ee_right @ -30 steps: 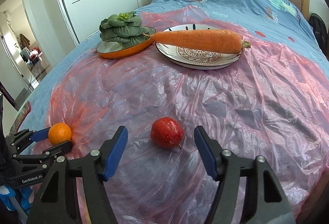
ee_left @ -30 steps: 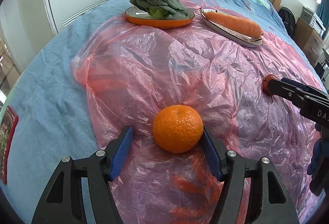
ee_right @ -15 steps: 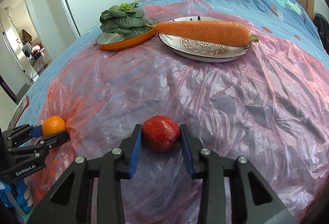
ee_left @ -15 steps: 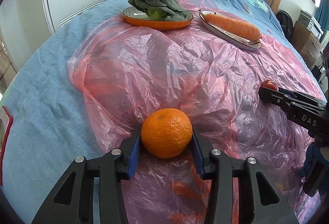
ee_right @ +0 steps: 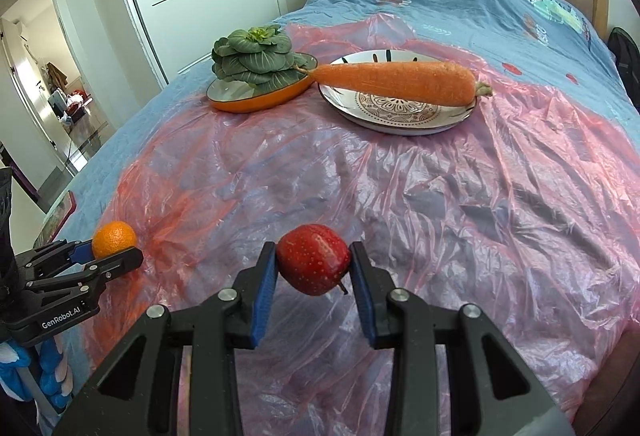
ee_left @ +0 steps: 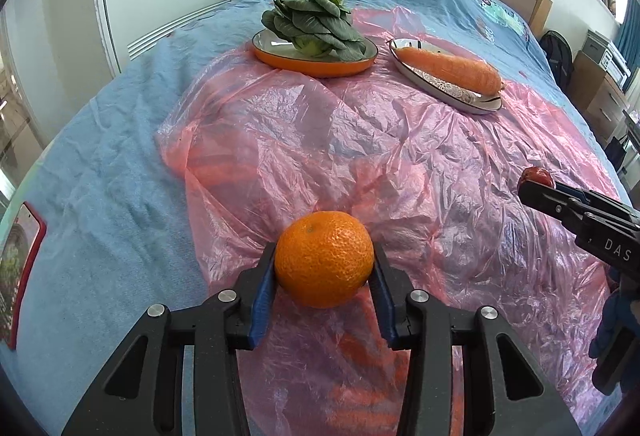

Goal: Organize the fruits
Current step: 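Grasp the orange with the left gripper while the right grasps the red apple, then lift and carry the orange and apple past the kettle to the tray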

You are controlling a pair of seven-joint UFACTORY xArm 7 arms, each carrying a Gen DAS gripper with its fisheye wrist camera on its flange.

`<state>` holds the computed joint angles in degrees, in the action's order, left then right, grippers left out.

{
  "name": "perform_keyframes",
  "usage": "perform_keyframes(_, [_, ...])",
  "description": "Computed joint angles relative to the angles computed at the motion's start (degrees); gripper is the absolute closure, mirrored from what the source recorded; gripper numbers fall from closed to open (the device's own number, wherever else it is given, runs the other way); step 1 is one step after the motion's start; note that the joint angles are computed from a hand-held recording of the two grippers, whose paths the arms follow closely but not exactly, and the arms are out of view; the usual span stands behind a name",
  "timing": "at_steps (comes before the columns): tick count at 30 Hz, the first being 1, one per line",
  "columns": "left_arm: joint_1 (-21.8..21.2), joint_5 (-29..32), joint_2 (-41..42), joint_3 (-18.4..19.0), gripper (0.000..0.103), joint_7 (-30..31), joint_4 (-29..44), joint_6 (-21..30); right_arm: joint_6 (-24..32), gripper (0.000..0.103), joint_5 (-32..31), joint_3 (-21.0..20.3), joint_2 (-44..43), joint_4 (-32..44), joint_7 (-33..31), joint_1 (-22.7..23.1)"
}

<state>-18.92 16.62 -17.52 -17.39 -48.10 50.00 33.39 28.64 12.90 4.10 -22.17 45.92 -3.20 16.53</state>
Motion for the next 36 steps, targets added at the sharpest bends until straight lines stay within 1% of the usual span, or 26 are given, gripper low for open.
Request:
perform_keyframes(6, [-1.2, -1.7, -3.8, -0.7, 0.065, 0.8, 0.2, 3.1, 3.9, 0.071, -0.7, 0.7, -6.7, -2.1, 2.1, 0.2])
perform_keyframes(11, [-2.7, -3.3, -7.1, -2.2, 0.065, 1.7, 0.3, 5.7, 8.9, 0.071, -1.8, 1.6, -14.4, -4.9, 4.3, 0.6])
perform_keyframes(16, [-4.8, -5.6, -10.0, -3.8, 0.065, 2.3, 0.3, 8.4, 15.1, 0.071, -2.8, 2.5, -22.8, -7.8, 7.3, 0.8])
perform_keyframes(26, [-8.6, -7.5, -13.9, -8.0, 0.065, 3.4, 2.6, 13.7, 27.9, 0.07, -4.3, 3.6, -39.4, -11.9, 12.1, 0.7])
perform_keyframes(36, [-10.8, -7.6, -13.7, -12.3, 0.065, 2.6, 7.1, 17.3, 41.1, 0.071, -6.2, 2.4, -55.2, -14.1, 13.6, -2.2])
